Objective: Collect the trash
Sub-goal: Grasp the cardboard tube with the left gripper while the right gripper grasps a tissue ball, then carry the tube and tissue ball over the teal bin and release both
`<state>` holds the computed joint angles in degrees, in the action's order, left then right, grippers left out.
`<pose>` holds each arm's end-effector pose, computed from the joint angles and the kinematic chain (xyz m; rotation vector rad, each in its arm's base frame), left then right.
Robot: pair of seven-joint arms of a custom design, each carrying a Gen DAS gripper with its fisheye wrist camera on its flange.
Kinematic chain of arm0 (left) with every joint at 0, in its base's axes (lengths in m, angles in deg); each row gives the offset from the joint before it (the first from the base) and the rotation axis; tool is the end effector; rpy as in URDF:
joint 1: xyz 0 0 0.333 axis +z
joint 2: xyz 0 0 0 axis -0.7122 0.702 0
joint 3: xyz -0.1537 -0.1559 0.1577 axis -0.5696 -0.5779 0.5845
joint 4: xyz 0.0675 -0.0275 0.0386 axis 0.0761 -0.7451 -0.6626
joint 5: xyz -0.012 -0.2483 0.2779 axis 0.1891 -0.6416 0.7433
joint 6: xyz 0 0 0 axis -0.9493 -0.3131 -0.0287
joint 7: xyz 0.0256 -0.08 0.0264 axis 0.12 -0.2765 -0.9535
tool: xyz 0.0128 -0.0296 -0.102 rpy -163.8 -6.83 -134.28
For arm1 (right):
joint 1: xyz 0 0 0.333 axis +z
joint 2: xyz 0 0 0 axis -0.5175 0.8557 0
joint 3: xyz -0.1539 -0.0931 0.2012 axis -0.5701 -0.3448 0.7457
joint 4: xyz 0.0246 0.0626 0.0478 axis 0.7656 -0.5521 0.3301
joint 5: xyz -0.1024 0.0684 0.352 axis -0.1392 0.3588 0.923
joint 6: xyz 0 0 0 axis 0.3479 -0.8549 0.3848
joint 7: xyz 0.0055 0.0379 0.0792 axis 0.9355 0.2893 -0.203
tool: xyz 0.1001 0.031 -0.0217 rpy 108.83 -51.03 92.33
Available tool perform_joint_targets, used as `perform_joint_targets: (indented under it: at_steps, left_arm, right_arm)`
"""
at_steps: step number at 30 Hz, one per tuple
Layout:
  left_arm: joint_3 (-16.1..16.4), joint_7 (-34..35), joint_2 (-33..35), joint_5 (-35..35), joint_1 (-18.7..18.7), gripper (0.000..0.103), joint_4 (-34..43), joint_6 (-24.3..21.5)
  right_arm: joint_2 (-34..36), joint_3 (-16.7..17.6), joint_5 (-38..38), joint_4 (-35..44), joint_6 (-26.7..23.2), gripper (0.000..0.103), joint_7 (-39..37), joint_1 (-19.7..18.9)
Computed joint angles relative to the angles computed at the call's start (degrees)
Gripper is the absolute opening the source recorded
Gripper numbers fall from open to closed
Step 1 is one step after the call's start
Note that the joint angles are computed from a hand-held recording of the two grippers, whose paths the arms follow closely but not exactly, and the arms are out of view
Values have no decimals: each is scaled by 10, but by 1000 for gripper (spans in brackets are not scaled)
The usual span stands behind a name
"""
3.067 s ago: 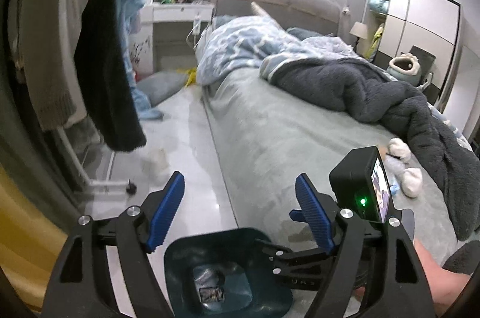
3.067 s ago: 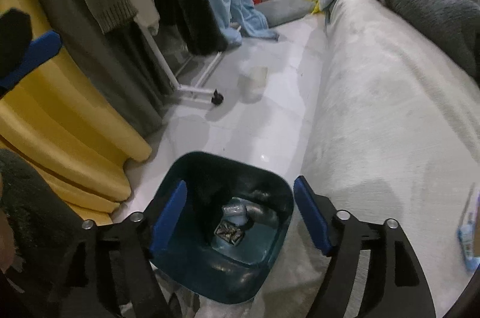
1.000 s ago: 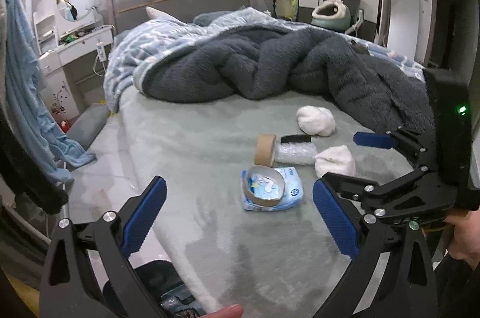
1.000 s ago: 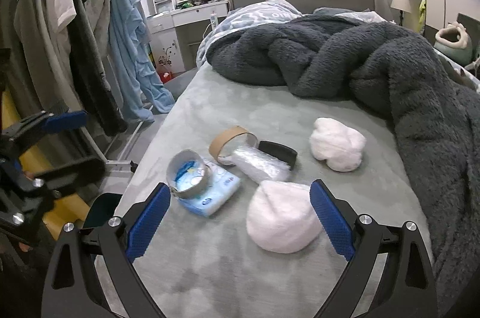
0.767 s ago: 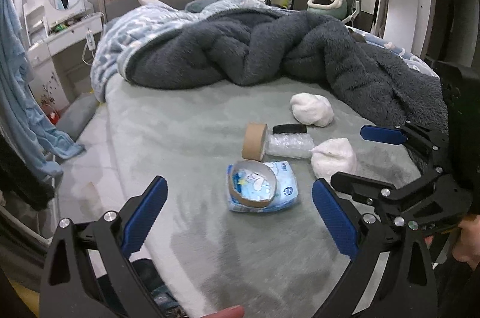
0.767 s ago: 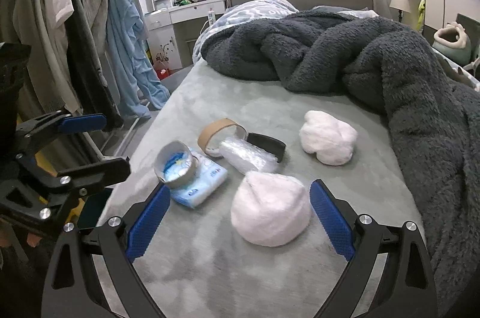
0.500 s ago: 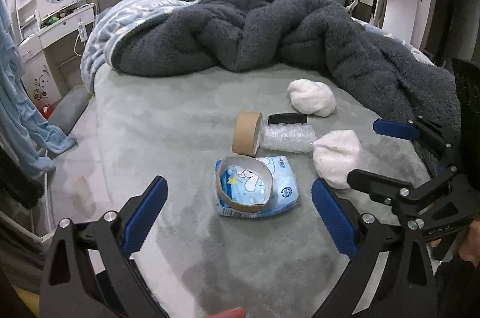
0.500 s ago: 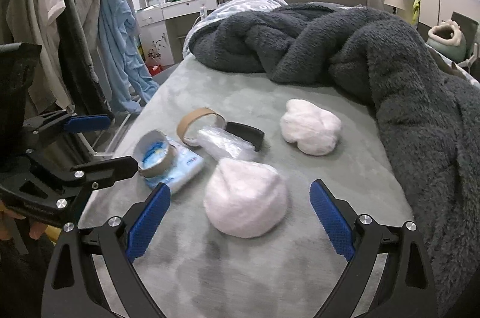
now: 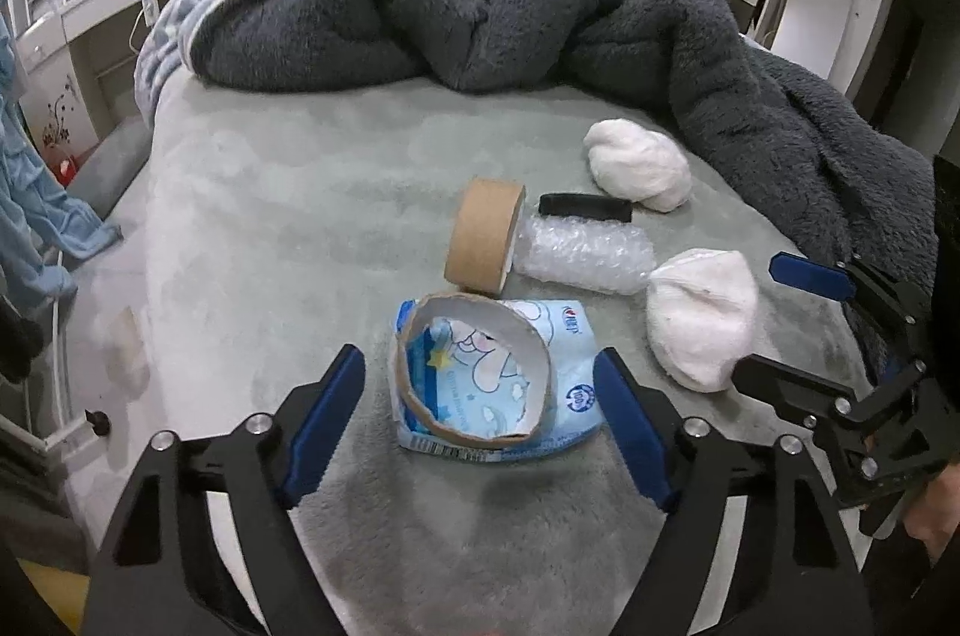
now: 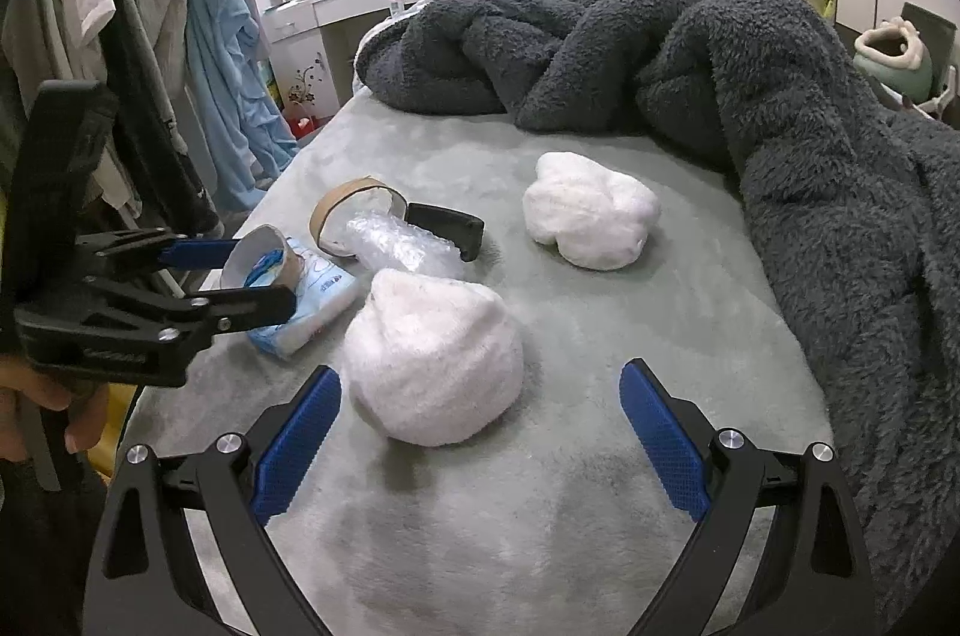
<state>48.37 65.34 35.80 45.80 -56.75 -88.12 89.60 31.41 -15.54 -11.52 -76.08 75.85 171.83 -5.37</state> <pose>0.4675 -0.1402 0.4890 -1.3667 2.3952 -0.9502 0.3891 0.3589 0.4890 -1.7596 1.6206 -0.5857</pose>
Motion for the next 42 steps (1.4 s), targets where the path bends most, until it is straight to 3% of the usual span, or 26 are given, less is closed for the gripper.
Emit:
perform_joint_targets:
  at_steps: [4, 8, 13, 21, 24, 32, 42]
  left_arm:
    - [-4, -17, 10, 8, 3, 69, 6, 0]
    - [-8, -29, 14, 17, 6, 53, 11, 3]
    - [1, -18, 8, 3, 3, 52, 12, 1]
    - [14, 6, -17, -27, 3, 52, 6, 3]
    - [17, 1, -24, -29, 7, 52, 2, 4]
    - [21, -24, -41, -6, 27, 52, -14, 5]
    - [43, -72, -51, -10, 54, 52, -27, -41]
  right_arm:
    - [-2, -3, 6, -9, 21, 95, -9, 1]
    - [5, -2, 10, -2, 26, 95, -23, 2]
    - [18, -5, 13, 13, 31, 94, -24, 0]
    - [46, -14, 52, 38, 15, 60, -63, 14]
    - [48, -16, 63, 45, 9, 52, -70, 18]
    - [26, -7, 51, 66, -41, 51, -52, 21]
    - [0, 9, 13, 76, -70, 51, 17, 12]
